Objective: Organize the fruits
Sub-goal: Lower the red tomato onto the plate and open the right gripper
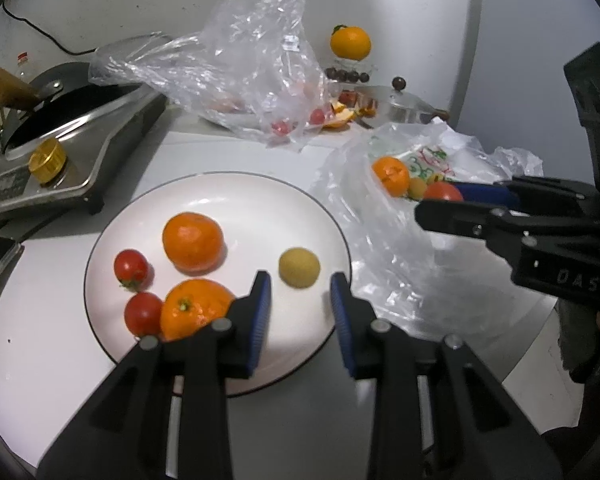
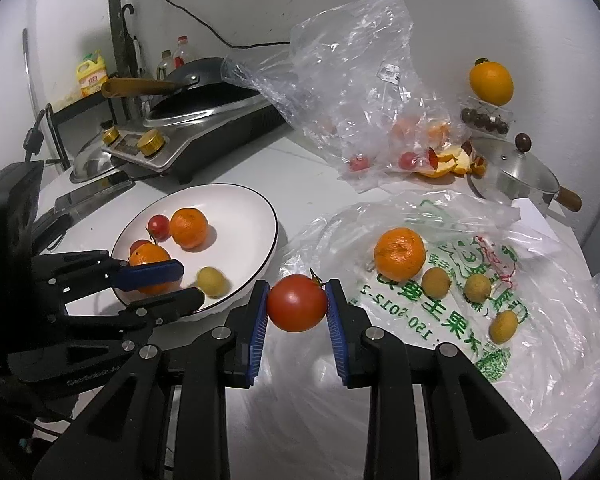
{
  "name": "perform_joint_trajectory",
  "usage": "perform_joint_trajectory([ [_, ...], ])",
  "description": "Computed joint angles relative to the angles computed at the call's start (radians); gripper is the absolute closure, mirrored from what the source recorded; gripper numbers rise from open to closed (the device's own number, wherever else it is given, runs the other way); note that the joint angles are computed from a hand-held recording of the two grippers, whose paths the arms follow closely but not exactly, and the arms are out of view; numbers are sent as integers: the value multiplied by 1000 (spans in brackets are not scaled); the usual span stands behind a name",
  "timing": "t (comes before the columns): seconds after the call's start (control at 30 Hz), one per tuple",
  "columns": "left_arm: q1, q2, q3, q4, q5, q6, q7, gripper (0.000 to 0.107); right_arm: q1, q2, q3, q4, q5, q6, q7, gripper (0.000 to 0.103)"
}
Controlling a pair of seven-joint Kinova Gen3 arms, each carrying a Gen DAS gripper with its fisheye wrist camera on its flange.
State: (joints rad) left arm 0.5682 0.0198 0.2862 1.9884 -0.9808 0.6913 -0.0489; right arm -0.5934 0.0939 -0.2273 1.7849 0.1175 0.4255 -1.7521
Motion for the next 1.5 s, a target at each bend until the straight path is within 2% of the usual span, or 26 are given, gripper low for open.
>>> perform_joint_trajectory([
  [0.2,-3,-30,13,26,-62,13,75,73,-11,11,0,-15,15,11,-10,73],
  [0.43,-29,-59,34,46,-90,55,116,72,-31,29,-3,-39,24,16,-9,73],
  [0.97,-80,-103,68,98,-91,78,145,68,-93,91,-22,-90,-10,29,47,73],
  [1.0,-83,-106,70,102,-91,78,148,65,-97,97,-24,-95,-13,32,52,73],
  [1.03,-86,-109,72,105,-91,77,151,56,-100,101,-24,-98,-17,34,56,73],
  [1.07,-89,-113,74,109,-93,77,159,54,-101,107,-26,-103,-23,38,63,73],
  [1.5,-120,-134,96,126,-76,86,157,54,-124,148,-20,-133,-54,69,89,73],
])
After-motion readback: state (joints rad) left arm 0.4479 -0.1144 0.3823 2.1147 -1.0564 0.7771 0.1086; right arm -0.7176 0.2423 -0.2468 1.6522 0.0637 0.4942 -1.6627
